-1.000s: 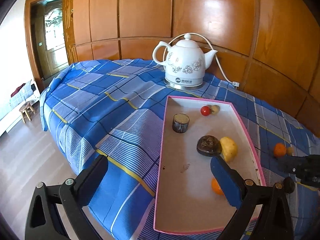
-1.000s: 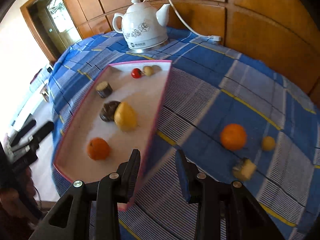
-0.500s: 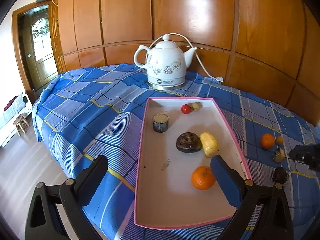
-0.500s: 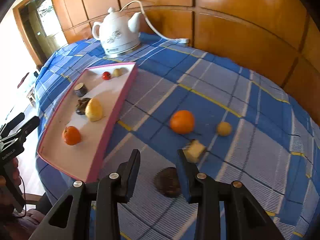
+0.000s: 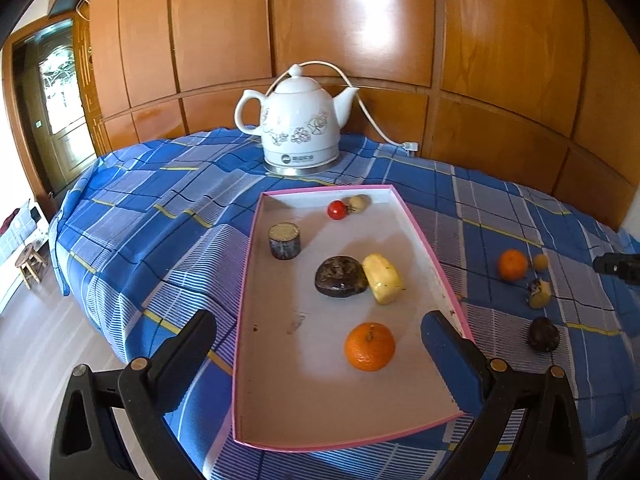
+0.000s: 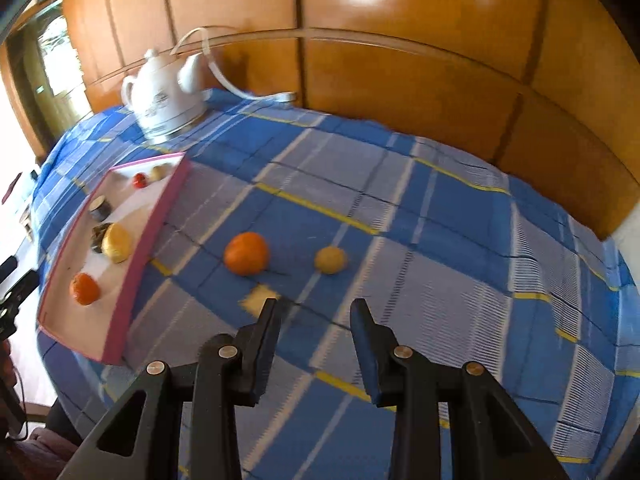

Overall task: Organize fruits
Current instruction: 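Withdraw the right gripper and move the left gripper toward the dark brown round fruit, then grasp the dark brown round fruit on the cloth with the left gripper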

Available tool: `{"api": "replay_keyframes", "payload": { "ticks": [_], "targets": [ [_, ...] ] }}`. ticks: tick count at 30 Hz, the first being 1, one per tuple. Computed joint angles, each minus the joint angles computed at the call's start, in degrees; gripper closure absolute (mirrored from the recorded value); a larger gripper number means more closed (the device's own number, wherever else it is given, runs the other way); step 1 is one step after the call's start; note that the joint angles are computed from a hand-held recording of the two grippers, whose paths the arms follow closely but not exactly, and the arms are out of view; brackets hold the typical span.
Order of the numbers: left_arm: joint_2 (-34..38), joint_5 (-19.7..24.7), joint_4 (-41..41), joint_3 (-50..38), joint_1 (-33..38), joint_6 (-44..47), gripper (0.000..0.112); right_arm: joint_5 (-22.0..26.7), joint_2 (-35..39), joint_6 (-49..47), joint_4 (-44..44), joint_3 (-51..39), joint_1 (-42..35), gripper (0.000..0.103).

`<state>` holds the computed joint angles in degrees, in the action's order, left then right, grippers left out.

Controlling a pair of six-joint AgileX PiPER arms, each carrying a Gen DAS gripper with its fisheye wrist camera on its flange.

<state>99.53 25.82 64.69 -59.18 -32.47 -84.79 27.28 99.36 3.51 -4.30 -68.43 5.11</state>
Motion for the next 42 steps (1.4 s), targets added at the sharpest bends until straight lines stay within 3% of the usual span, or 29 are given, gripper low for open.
{"api": "replay_keyframes", "payload": {
  "ticks": [5, 13, 26, 29, 36, 42],
  "targets": [
    [0.7, 0.8, -1.5, -1.3, -1.3, 2.3, 0.01, -2.7, 1.0, 1.0, 2.2, 1.0, -4.8, 0.067],
    [2.5, 1.1, -4.8, -3.9, -2.6, 6.8, 0.01, -1.0, 2.0, 1.4, 7.7, -0.4, -9.7, 0.067],
    [7.5, 0.1, -13.8, -11.6, -4.6, 19.5, 0.009, 0.0, 2.6, 6.6, 5.1, -1.1, -10.7, 0.067],
    [9.1, -0.3, -18.5, -14.4, -4.9, 25.3, 0.009, 0.3, 2.7, 6.7, 5.5, -1.2, -11.1, 0.067],
    [14.1, -2.1, -44.2, -22.7, -3.8, 50.2, 0.009, 0.5, 2.5, 6.6, 5.1, -1.1, -10.5, 0.067],
    [18.5, 1.4, -56.3, -29.9, -4.7, 64.4, 0.01, 0.4, 2.2, 5.3, 6.2, -1.1, -10.2, 0.067]
  ]
}}
